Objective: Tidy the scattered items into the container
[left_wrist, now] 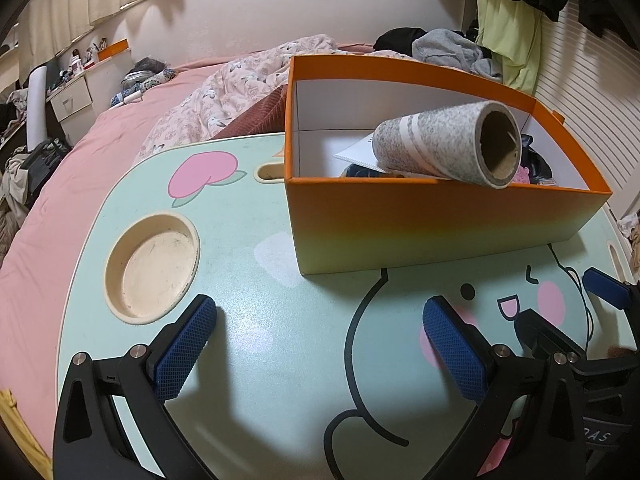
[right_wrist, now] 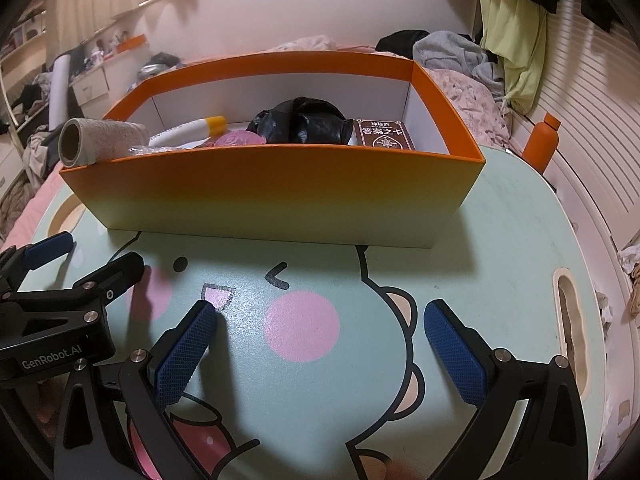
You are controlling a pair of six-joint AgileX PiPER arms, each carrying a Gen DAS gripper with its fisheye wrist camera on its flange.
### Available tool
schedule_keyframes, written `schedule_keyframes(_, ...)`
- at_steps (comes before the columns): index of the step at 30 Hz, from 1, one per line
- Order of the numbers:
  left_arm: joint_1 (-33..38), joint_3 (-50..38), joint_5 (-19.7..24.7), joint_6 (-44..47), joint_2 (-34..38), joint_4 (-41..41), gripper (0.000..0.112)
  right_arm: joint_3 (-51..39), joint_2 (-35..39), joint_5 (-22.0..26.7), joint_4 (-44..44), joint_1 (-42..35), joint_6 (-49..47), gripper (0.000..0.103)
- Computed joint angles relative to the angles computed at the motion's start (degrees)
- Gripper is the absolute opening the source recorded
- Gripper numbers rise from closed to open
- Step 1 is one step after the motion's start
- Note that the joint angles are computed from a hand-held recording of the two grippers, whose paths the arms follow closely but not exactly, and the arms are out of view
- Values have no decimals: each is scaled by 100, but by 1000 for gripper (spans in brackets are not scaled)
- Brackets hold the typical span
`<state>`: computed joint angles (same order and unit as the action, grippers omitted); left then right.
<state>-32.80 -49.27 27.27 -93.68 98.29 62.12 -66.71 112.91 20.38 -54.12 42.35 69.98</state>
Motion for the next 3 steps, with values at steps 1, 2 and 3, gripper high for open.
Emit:
schedule_keyframes(1, -1, 3, 3, -7, -6, 6, 103, -7, 1, -2, -1, 0, -5, 103)
schedule_keyframes(2, 12, -2, -7, -3, -3, 11, 103, -6, -5, 3, -10, 10, 5, 103)
schedule_keyframes(3, 21, -18, -11, 21, 2, -3, 103, -10, -5, 10, -16, 15, 10, 103)
